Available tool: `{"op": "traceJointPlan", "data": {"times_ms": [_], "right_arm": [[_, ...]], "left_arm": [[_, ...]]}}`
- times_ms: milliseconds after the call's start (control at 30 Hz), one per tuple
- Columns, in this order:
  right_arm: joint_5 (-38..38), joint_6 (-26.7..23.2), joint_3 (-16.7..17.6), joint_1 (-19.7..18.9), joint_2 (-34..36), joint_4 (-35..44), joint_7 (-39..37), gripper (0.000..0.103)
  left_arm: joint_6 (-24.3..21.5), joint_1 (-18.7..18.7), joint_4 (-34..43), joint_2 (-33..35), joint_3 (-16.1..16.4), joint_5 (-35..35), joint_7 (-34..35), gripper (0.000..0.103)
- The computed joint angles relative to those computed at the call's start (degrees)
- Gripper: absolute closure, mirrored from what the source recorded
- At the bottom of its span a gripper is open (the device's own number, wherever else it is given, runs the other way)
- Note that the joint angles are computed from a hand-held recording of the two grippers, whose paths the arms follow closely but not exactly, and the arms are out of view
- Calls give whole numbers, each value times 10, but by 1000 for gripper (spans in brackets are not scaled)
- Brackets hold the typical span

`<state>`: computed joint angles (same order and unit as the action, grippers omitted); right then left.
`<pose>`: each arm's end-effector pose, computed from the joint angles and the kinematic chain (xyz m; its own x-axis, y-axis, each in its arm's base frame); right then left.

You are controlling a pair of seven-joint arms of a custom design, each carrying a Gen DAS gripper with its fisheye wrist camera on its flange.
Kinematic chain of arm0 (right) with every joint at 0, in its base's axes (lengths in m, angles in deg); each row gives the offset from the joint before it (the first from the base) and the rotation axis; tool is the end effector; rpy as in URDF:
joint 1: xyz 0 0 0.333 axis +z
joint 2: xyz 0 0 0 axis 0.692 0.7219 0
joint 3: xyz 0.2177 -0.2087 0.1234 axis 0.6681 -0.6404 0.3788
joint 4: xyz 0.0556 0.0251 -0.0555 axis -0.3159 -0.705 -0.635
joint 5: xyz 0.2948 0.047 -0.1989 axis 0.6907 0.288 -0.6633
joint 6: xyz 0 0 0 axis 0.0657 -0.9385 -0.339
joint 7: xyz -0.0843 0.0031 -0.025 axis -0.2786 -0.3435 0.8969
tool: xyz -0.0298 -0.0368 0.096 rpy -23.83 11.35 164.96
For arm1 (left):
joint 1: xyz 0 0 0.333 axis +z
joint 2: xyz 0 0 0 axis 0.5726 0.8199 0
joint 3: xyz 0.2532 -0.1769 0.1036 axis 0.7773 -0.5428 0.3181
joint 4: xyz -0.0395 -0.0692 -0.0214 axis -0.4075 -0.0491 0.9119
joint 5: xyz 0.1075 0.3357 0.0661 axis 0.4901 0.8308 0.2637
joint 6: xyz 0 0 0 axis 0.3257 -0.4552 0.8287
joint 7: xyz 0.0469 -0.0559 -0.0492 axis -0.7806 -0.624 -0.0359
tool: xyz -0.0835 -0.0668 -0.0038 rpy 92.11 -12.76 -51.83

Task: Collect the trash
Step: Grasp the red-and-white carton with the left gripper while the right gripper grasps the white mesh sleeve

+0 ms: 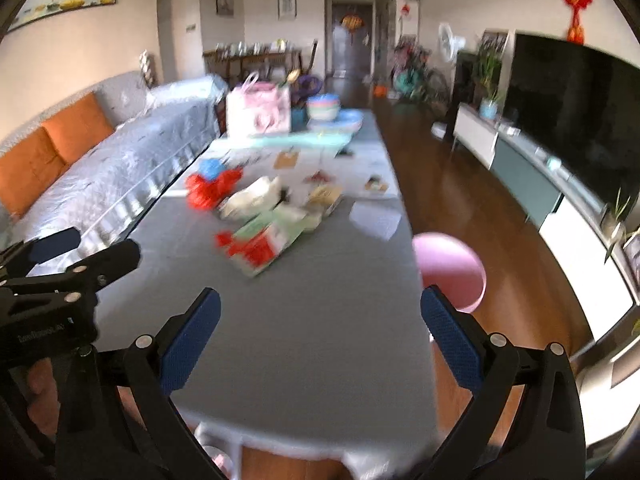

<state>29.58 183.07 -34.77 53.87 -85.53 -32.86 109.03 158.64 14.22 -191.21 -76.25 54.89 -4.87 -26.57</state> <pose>0.4483 0.1647 0.6679 0.2621 -0.9650 -0.0037 -0.5977 -0.1593 -0.7858 0.4219 -0.3506 0.6722 0.0787 -0.9907 0.1107 -0.5742 -0.1358 -0.8073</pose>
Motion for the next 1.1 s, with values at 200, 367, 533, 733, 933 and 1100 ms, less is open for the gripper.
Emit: {"op": "traceJointPlan", "data": {"times_ms": [200, 367, 533, 733, 933, 1100], "right_arm": [[190, 21, -70, 64, 106, 61, -156, 5], [294, 54, -72, 55, 182, 104, -203, 5], [42, 124, -118, 74, 280, 165, -41, 5], [2, 101, -129, 63, 401, 309, -51, 5], [38, -49, -112, 28, 513, 477, -66, 15], [129, -103, -54, -20, 500, 471, -169, 76]], "left_arm": [[83, 23, 1, 65, 33, 15, 40, 8], [126, 34, 18, 117, 62, -22, 86, 9], [184, 51, 10, 143, 71, -106, 141, 25], [156, 51, 47, 189, 65, -211, 265, 70], [151, 55, 27, 170, 74, -252, 259, 103], [190, 71, 7, 159, 64, -303, 281, 103]]}}
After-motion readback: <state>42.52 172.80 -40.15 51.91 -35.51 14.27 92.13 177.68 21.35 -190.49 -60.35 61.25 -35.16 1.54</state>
